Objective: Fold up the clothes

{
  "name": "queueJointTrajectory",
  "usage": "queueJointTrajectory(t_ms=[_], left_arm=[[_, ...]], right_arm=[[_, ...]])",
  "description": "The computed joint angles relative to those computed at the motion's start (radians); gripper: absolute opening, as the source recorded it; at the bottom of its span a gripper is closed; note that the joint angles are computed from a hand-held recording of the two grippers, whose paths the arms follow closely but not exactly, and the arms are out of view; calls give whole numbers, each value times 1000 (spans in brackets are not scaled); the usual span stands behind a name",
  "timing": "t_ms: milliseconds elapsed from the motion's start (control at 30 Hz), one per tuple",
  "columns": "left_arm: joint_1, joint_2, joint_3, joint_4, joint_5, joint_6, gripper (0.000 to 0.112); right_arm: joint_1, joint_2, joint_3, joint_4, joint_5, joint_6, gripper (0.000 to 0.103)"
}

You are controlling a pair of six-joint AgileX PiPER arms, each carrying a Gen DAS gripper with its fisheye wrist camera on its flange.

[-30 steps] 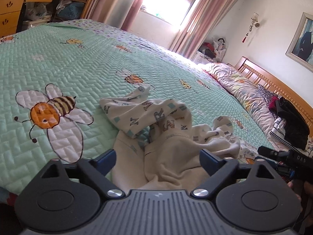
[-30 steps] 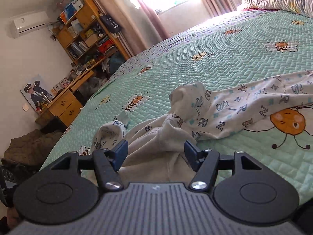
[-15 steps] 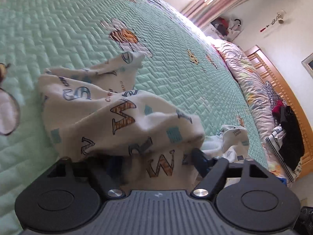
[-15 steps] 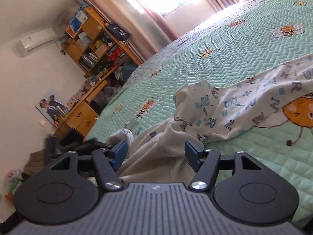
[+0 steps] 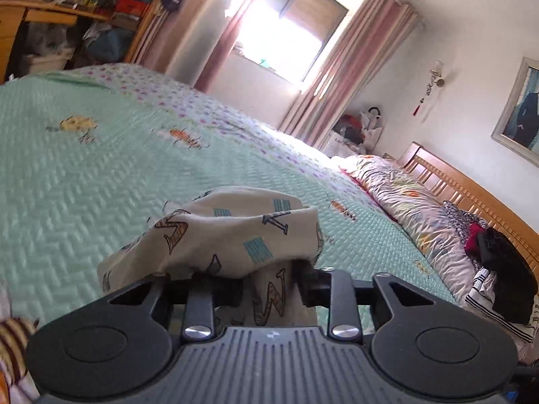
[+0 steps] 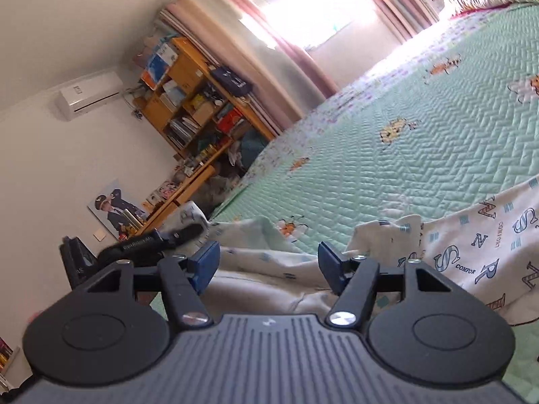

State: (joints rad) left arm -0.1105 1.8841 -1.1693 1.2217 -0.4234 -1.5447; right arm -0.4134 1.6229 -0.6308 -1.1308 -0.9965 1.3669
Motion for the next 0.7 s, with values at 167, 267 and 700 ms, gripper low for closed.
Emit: queueJointTrajectory(t_ms=[167,267,700], left_arm=[[73,-7,189,22,-10,-133,73],[103,-59,275,-64,-59,-32,75],[182,-99,528,-364,-250,489,83]], right_arm=[[-17,-103,107,-58,3,1,67],[-9,-179,151,-89,50,27,67],[266,-70,33,174,447,-121,70]])
